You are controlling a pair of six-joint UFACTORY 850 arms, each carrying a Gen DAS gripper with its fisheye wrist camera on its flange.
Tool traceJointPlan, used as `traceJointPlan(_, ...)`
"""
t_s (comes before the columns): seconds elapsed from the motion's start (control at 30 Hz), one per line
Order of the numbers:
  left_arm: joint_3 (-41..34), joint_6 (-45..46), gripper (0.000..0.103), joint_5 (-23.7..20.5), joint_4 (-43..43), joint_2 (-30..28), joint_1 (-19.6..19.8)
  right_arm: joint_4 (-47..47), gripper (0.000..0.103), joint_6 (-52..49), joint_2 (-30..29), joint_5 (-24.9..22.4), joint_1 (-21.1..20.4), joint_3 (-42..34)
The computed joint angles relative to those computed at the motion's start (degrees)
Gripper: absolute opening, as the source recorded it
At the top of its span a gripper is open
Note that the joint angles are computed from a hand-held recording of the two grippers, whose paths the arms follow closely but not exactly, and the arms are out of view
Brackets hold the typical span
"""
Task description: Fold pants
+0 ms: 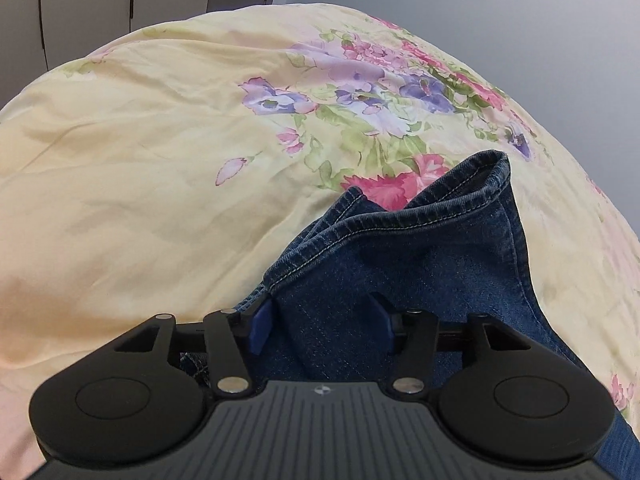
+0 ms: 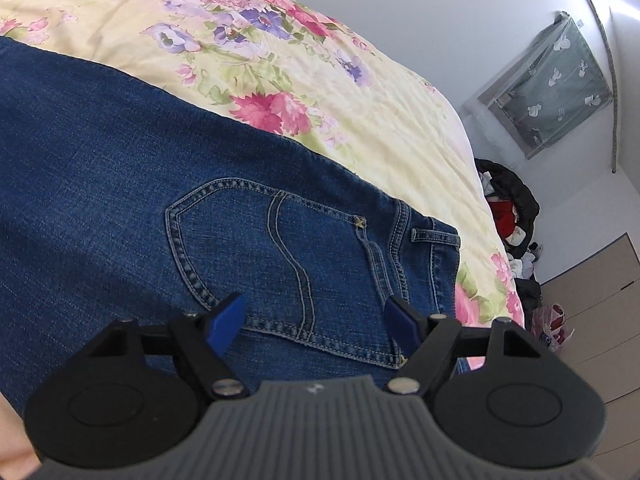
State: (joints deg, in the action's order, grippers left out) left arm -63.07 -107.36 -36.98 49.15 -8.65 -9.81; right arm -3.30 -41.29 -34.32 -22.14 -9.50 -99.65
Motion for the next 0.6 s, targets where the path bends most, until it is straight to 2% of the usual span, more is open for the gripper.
traceJointPlan(0.03,-0.17,-0.54,0.039,-1.11,1.49,0.06,-0.57,-0.42,0.072,0.63,0.03,0.04,0.08,0.13)
traceJointPlan(0.07,-0.33,-0.77,0.017,-2.23,2.96,0.28,-1.19,-0.96,0.072,1.07,0.18,0.24,0.18,0.45)
traceJointPlan(0.1,-0.82,0.19,0.01,-3.4,3.26,0.53,-1.7,-1.26,0.072,1.11,0.46,0.75,0.23,0.94)
traceJointPlan(0.17,-2.43,2.34,0.007,-6.89,3.22,1.21,-3.11,-0.76,0.072,0.32,0.88,1.15,0.16,1.46)
traceJointPlan(0.3,-4.59,5.01,0.007,-13.21,5.81,3.46,-6.35,0.13,0.072,-0.3,1.46,1.5,-0.19,1.91)
traceJointPlan(0.4,-4.97,10.89,0.009,-15.32,3.43,2.95,-6.34,1.88,0.072,-1.36,2.04,2.22,-0.67,2.55)
traceJointPlan(0.43,-5.17,13.92,0.013,-15.26,0.42,2.26,-5.55,2.36,0.072,-1.58,2.23,2.27,-0.82,2.79)
traceJointPlan(0.47,-4.95,15.5,0.025,-15.89,-1.52,1.53,-5.02,2.64,0.072,-1.57,2.36,2.19,-0.93,2.96)
traceJointPlan(0.53,-3.46,13.57,0.042,-17.71,-1.94,1.52,-4.63,3.33,0.072,-1.89,2.83,1.62,-1.14,3.41)
traceJointPlan(0.6,-1.16,9.84,0.051,-18.16,-1.82,3.16,-4.32,6.29,0.072,-5.3,3.83,1.62,-1.52,4.33)
